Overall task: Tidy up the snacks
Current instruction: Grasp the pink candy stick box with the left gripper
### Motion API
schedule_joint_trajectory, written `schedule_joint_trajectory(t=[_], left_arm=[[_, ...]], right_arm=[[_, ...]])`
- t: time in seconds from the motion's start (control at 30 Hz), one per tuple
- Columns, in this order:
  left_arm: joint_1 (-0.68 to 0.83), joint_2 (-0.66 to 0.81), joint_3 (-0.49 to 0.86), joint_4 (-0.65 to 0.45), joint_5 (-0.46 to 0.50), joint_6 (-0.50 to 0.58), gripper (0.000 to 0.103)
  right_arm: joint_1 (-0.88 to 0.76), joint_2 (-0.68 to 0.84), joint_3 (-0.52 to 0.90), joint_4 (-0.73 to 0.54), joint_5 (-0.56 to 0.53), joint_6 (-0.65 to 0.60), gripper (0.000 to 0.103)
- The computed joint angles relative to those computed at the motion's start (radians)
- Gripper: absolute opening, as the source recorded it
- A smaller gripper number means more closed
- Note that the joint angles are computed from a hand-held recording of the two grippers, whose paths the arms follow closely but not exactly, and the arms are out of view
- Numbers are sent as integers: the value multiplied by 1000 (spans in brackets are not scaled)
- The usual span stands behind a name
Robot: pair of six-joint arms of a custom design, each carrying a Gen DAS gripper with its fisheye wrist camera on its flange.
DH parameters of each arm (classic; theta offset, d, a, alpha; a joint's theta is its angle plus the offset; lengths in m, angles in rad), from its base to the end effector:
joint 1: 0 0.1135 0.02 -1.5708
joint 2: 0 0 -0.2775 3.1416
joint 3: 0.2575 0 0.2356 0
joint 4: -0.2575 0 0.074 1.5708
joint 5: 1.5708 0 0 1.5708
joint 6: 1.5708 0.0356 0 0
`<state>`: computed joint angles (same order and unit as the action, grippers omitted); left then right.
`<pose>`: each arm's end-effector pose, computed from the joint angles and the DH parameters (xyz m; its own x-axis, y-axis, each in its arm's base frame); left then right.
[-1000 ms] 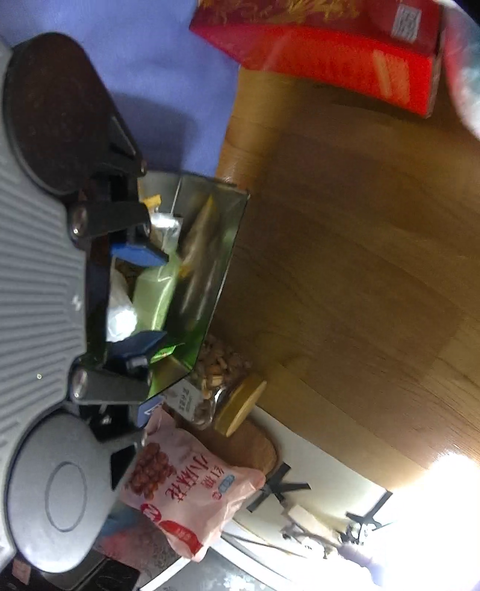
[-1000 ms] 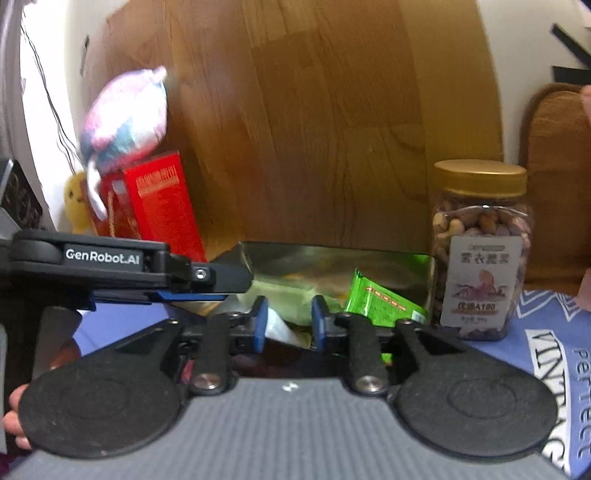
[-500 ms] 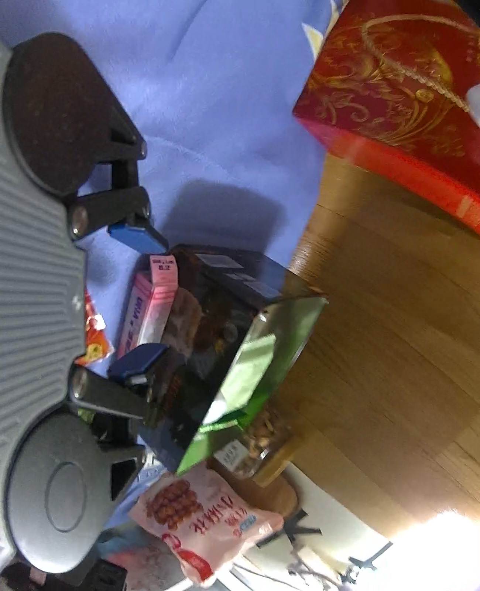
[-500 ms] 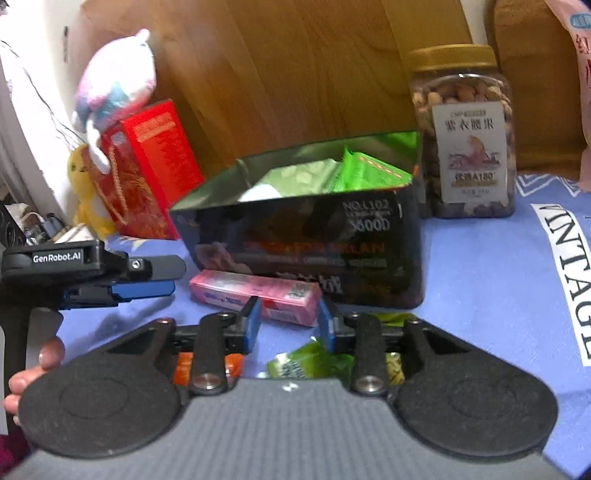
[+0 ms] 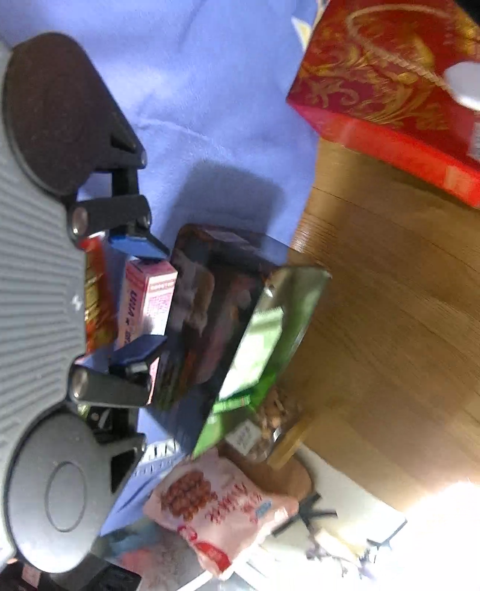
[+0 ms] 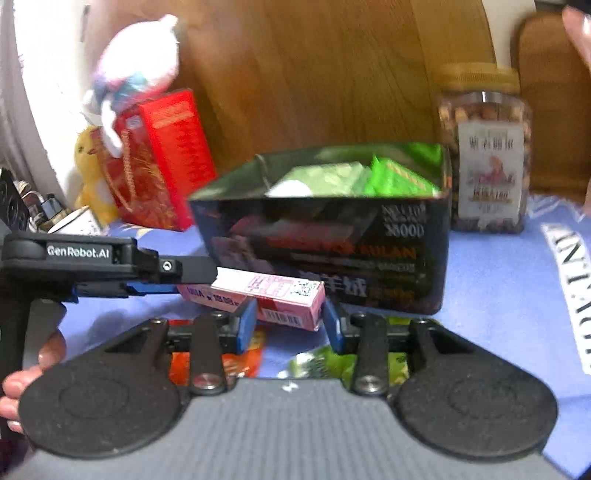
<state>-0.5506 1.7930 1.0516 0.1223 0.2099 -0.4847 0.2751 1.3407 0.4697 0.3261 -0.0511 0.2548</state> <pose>0.3185 -0.2043 0.2114 -0.7434 -0.0783 -0.6643 0.3503 0.8004 -0.4865 0.2334 0.0678 0.1913 -0.5617 0.1030 -0.8209 -0.1775 0.9541 0.2412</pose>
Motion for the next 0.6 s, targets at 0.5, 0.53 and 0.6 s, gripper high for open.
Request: schedule_joint_trajectory(t=[0.5, 0.53, 0.6], left_arm=[[-263, -344, -398, -8, -172, -79, 50], [-275, -364, -414, -12, -172, -89, 50], [-306, -391, -444, -12, -185, -101, 50]], right_arm=[[502, -595, -208, -490, 406, 332, 43], [552, -623, -207, -531, 445, 360, 43], [684, -663, -205, -619, 553, 449, 43]])
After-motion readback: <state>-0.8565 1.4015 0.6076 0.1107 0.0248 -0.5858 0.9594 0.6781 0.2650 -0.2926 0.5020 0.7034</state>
